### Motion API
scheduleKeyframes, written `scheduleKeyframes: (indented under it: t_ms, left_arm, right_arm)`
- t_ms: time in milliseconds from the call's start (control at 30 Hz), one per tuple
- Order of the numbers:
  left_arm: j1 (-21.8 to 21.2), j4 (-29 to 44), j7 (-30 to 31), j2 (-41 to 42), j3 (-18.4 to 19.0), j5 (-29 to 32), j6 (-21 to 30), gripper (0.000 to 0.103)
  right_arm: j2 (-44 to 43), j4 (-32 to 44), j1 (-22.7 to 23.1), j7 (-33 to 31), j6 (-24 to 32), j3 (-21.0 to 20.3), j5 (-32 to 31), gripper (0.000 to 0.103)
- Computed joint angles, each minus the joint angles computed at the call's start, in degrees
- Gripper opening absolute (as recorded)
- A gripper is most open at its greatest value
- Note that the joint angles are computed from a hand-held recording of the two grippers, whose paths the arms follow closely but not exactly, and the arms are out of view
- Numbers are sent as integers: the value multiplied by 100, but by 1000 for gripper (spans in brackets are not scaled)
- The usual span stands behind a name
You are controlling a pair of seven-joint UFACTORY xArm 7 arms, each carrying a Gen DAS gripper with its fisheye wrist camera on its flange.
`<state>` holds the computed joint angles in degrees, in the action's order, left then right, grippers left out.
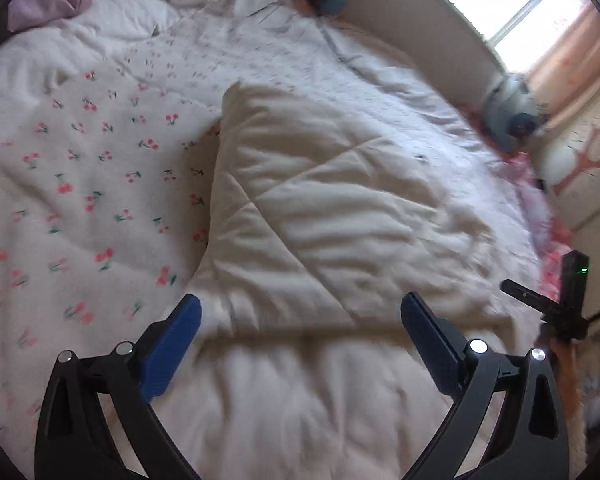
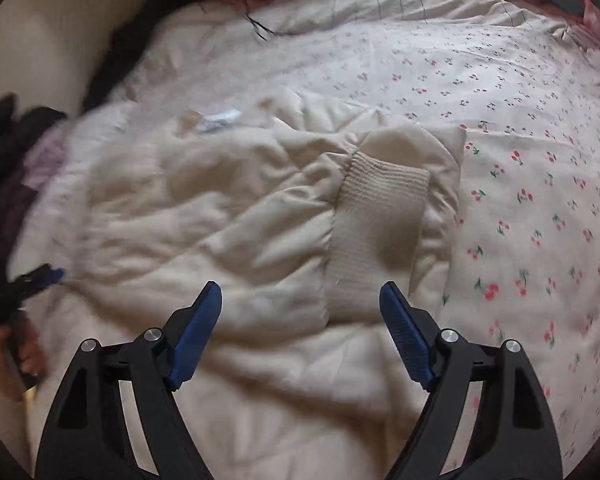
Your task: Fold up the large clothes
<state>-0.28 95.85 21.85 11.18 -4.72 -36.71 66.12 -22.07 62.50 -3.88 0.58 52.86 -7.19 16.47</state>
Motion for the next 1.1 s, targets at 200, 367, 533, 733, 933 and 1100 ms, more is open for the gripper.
scheduleKeyframes:
  t_ms: [200,367,533,733,933,1100]
  left_arm:
    - [738,-364,904,-680,554,-282,1649,96]
    - [1401,-854,1198,-904,1092,-557,2997,96]
    - [1869,-1444,1374,-780,1350,-1229,4258,96]
    - [1960,-2292,1675,-1000,1314,-1637,4978,96]
    - [1790,-2633,1644,-1378,1327,-1688,4840,96]
    - [1624,-2963,1471,-1739,1369,-1561,4431,81]
  right_arm:
    - [-2743,-1755,-283,173,1133,-768,483,94]
    - [-4538,-2700,-927,759,2365,-1614,674,94]
    - [-5427,-3337,-1104,1016,2716,-2181,1373,94]
    - [-5883,-3984,-1083,1152,2624,-2282,2053,94]
    - [-6361,-4544,-1208,1108,2275,-2245,2449,92]
    - [-6900,-4979,-1236,1069,2014,-2146,2707,40]
